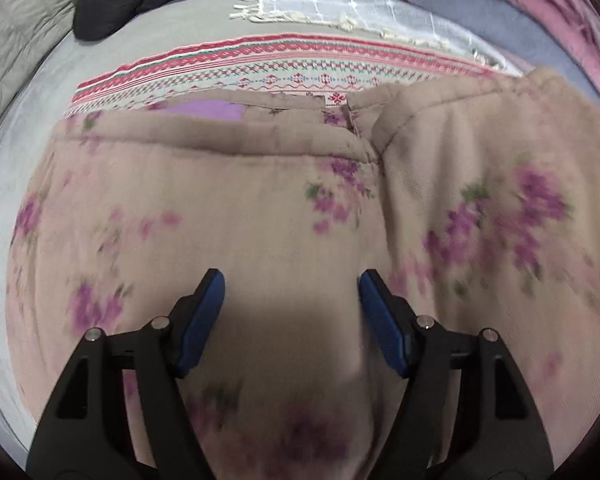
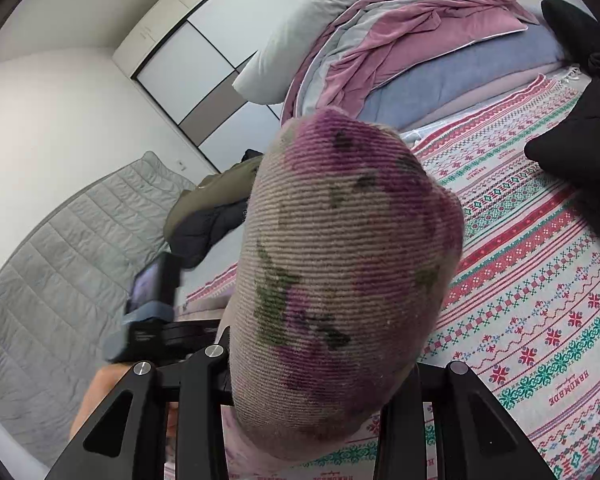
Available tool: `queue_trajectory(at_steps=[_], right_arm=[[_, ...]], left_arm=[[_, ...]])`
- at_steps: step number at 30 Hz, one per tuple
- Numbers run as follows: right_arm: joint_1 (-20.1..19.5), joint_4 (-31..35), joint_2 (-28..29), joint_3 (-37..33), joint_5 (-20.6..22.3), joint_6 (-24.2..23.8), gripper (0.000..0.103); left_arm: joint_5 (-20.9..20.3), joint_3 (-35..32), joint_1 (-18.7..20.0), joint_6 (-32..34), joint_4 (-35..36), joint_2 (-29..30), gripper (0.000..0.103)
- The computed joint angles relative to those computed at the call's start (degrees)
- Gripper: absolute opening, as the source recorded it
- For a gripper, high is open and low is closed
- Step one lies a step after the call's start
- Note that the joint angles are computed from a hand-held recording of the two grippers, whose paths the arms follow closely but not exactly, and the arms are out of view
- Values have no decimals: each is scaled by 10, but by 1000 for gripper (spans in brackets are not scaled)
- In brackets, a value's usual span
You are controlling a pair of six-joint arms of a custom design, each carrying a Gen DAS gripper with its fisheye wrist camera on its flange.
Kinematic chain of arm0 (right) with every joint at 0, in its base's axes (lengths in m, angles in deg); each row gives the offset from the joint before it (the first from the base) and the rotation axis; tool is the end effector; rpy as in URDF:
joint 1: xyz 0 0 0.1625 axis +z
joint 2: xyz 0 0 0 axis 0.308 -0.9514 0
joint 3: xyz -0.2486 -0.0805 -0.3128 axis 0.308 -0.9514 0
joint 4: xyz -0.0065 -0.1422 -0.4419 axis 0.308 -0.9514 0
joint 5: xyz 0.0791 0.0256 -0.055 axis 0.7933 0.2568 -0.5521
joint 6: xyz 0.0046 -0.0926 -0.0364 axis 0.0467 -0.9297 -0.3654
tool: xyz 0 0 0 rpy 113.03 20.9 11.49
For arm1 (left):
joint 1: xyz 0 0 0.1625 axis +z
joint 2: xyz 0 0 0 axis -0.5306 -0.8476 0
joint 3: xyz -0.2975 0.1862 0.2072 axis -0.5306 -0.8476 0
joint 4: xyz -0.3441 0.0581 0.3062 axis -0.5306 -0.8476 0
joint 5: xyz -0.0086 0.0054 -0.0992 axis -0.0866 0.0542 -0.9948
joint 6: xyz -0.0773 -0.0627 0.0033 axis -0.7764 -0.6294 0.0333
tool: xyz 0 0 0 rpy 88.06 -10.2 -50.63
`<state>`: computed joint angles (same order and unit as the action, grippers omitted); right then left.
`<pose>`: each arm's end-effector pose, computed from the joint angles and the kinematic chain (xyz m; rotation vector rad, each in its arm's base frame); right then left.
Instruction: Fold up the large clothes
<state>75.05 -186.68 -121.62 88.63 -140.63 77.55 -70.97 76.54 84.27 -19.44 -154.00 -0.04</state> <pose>0.1192 -0.5219 0.2747 -0.3341 -2.2598 1.6919 -0.3447 -0.7625 0.0384 0.7730 2.3528 -0.1679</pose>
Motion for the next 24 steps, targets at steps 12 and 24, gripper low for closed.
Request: queue_trajectory(at_steps=[12,24], right_arm=[[5,20,6,-7,-15,-2,36],[-12,12,-3,2,-19,17,36]], left_arm=[[-10,300,-33,90,-226,-153,76],[-57,387,-32,47,-279,-280,76]])
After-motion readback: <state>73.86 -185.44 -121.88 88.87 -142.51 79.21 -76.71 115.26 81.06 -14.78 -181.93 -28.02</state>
